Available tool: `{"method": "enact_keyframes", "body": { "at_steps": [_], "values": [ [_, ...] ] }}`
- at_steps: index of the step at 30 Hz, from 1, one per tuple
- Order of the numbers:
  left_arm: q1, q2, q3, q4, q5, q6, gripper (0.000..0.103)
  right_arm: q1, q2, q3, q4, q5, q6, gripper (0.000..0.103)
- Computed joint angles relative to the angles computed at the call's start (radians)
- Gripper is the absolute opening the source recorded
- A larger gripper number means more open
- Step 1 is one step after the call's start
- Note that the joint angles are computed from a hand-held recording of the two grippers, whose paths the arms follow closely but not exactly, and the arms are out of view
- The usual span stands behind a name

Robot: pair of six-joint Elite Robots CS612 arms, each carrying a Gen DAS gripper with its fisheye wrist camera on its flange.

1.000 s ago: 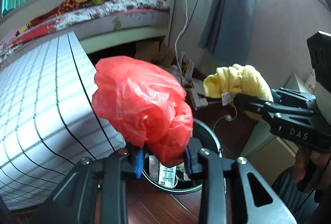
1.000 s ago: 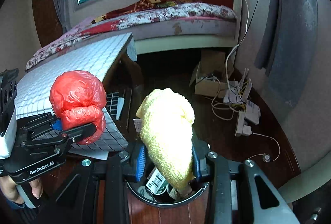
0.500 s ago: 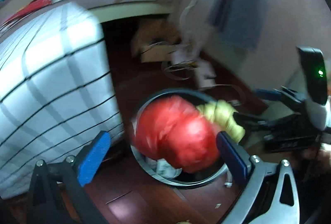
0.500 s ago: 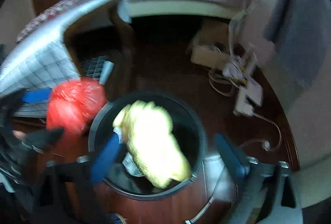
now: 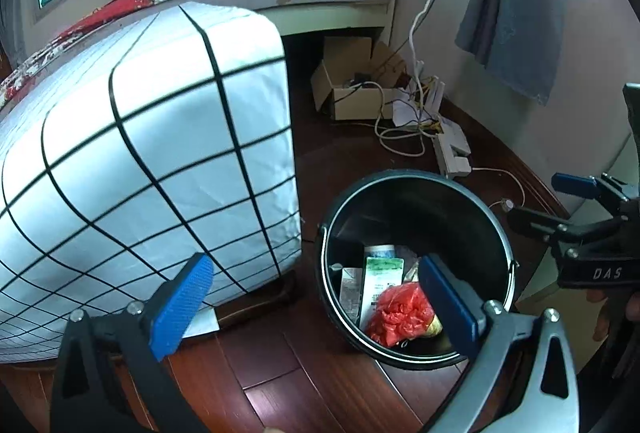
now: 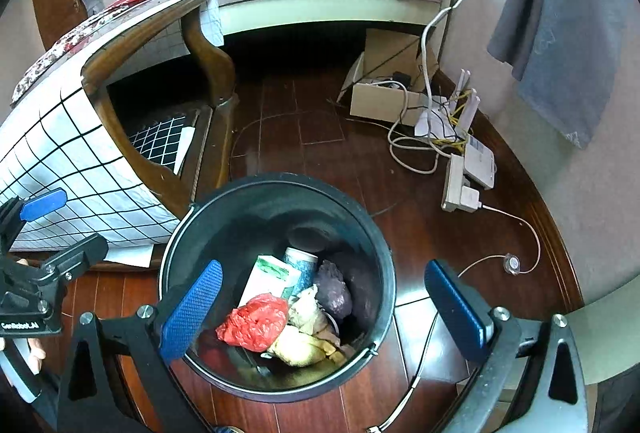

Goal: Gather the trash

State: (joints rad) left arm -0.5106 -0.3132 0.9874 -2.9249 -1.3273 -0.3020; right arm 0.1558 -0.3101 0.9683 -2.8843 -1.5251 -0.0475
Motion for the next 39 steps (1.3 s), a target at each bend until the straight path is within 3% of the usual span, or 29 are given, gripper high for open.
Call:
{"method": "enact_keyframes", "body": {
  "at_steps": [9,22,29,39],
  "values": [
    [0.006,-0.034,0.048,-0.037,0.017,0.002,0.102,0.012,-0.014,0.011,-0.007,-0.005,-0.011,0.102],
    [0.001,-0.176,0.212,-0.08,0.085,-0.005,0.102,0.052,-0.15,0.15,-0.053,-0.124,0.01,0.102],
    [-0.003,-0.248,0.295,-0.091,0.134,-0.032,0.102,0.072,-0.215,0.217,-0.084,-0.114,0.036,0.102],
    [-0.02,-0.353,0.462,-0.264,0.21,-0.059,0.102,0.102,-0.279,0.289,-0.194,-0.104,0.015,0.102]
  ]
}}
